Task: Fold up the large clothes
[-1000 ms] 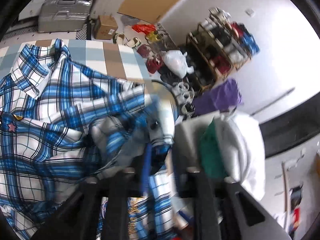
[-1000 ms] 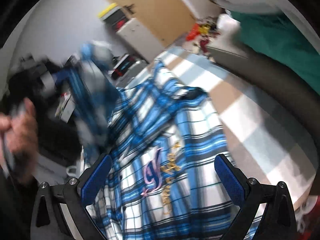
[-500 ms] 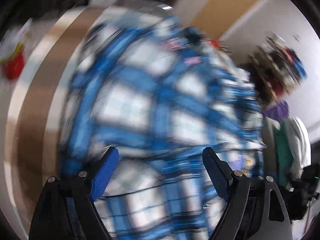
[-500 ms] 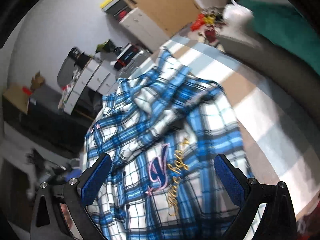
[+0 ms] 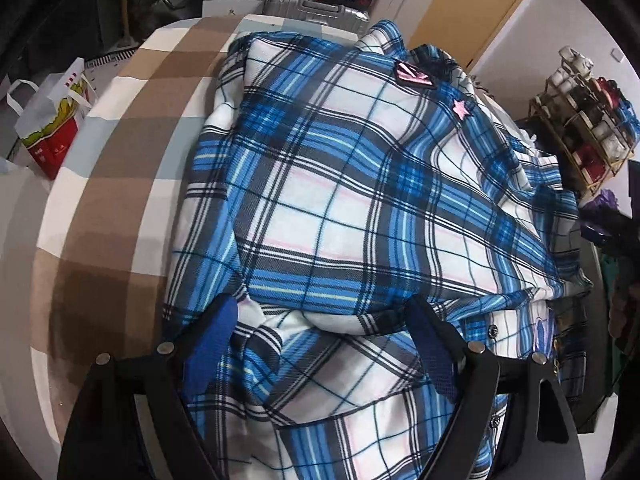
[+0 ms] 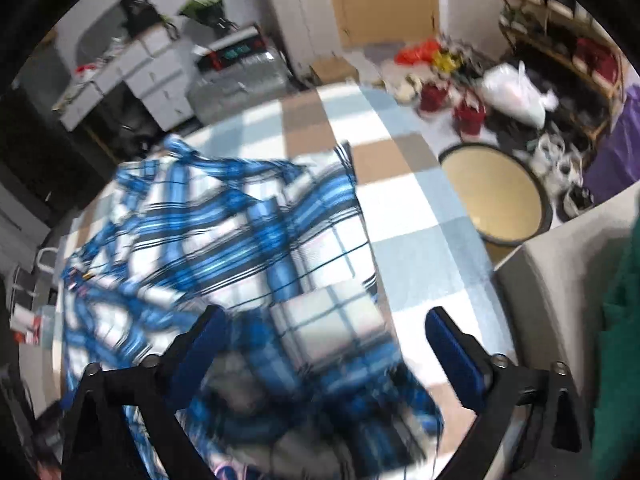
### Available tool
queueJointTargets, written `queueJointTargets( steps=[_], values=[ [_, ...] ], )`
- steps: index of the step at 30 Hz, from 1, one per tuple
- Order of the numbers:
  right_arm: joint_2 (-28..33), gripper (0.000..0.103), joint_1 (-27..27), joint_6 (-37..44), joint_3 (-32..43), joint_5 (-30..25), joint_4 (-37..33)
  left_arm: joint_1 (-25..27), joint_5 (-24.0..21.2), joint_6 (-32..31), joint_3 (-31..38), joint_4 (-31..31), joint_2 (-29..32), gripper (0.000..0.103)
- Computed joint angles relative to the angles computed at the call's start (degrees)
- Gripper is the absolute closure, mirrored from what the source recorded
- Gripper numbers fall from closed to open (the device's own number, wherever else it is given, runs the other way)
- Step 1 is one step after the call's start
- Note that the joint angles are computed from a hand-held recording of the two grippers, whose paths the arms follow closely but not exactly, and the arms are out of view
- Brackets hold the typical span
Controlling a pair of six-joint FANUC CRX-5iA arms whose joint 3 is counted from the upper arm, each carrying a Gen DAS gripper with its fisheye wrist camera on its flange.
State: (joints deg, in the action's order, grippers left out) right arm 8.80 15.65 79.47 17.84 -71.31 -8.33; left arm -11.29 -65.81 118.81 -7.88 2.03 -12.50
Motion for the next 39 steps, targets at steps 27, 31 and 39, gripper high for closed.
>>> queueJointTargets(
  steps=[27,31,39],
  values=[
    [-8.0,0.021,2.4,3.1,-7.2,4.8,11.4,1.8,-2.7,8.5,-0.6,-1.5,-5.2,0.021],
    [-5.9,0.017,5.2,10.8,-4.4,3.8,8.8,-1.7,0.0,7.7,0.7,-3.9,-6.1,0.021],
    [-1.8,0.057,13.4,8.2,-12.2,5.3,21.8,-2.8,0.2,4.1,1.8,-2.5,-2.1,0.021]
  ],
)
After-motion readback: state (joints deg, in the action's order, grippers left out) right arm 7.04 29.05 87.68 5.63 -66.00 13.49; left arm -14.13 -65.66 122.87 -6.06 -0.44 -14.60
